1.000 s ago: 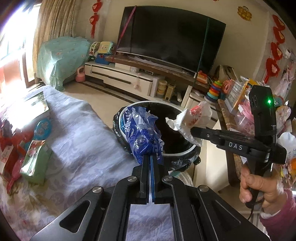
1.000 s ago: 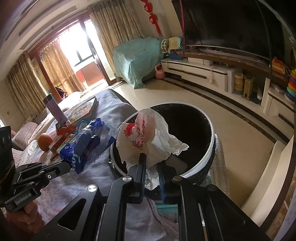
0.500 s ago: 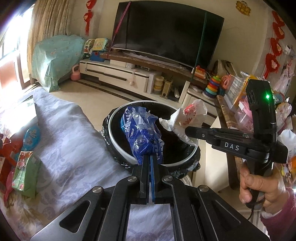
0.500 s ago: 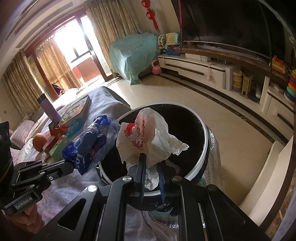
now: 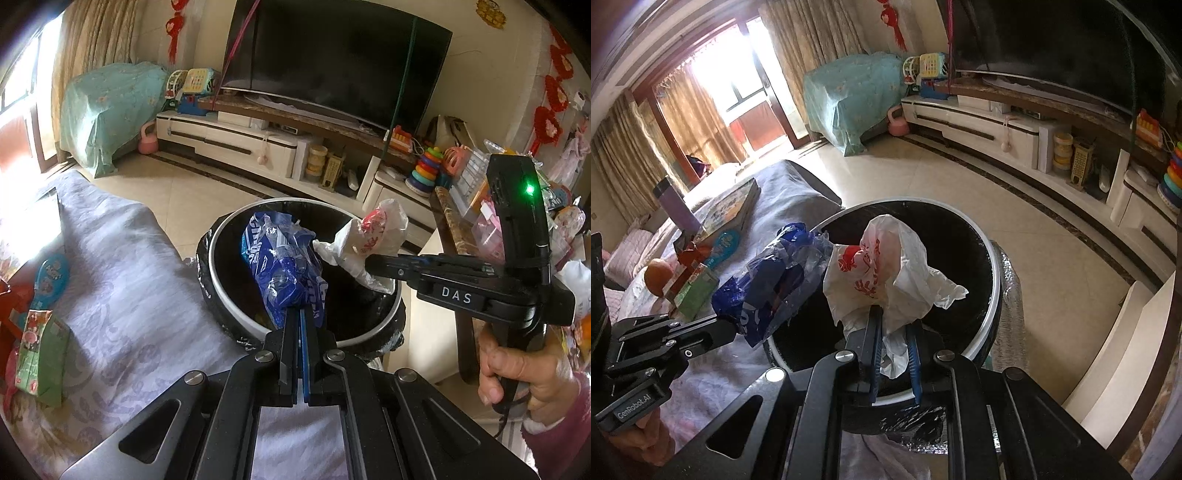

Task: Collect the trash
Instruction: 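Carry the blue bag and plastic bag in both grippers over the black bin, then open both grippers to drop the blue bag and plastic bag into the bin, then move both open grippers back toward the milk cartons on the table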

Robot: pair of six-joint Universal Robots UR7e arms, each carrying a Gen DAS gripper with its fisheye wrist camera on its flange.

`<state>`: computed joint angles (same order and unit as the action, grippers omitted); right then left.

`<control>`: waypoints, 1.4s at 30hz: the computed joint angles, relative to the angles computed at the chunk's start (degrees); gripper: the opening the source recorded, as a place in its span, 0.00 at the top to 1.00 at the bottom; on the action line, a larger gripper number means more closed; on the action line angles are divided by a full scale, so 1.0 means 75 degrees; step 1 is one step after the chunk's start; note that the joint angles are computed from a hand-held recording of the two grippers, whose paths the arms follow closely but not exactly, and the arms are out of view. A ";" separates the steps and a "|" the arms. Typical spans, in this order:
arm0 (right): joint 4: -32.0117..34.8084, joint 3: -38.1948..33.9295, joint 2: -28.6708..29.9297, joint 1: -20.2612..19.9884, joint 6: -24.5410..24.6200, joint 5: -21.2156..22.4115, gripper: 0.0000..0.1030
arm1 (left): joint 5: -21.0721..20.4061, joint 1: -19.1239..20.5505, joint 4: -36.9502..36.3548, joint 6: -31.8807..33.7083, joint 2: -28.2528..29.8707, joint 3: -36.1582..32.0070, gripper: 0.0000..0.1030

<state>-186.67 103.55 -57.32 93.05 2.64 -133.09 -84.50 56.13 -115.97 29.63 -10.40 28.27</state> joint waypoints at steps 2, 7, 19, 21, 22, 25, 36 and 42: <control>0.0132 -0.0024 -0.0020 -0.0040 0.0015 0.0040 0.87 | -0.0009 -0.0011 0.0031 -0.0048 0.0015 -0.0021 1.00; 0.0432 -0.0096 -0.0024 -0.0103 0.0084 0.0045 0.87 | 0.0007 -0.0023 0.0172 -0.0127 0.0106 -0.0189 1.00; 0.0899 -0.0229 -0.0028 -0.0163 0.0195 0.0043 0.73 | 0.0074 -0.0059 0.0498 -0.0187 0.0449 -0.0799 0.85; 0.0794 -0.0203 -0.0039 -0.0158 0.0150 0.0122 0.52 | 0.0085 -0.0055 0.0251 -0.0210 0.0349 -0.0587 0.67; 0.0718 -0.0180 -0.0043 -0.0150 0.0121 0.0143 0.50 | 0.0097 -0.0052 0.0047 -0.0228 0.0227 -0.0345 0.63; 0.0477 -0.0120 -0.0032 -0.0097 0.0066 0.0110 0.48 | 0.0098 -0.0021 -0.0186 -0.0304 -0.0034 0.0102 0.61; -0.1085 0.0219 0.0224 0.0251 0.0009 0.0417 0.12 | 0.0525 0.0204 -0.1999 -0.0824 -0.1578 0.2856 0.35; -0.1368 0.0102 0.0548 0.0475 0.0096 0.0558 0.10 | 0.0737 0.0338 -0.2465 -0.1118 -0.2237 0.3771 0.35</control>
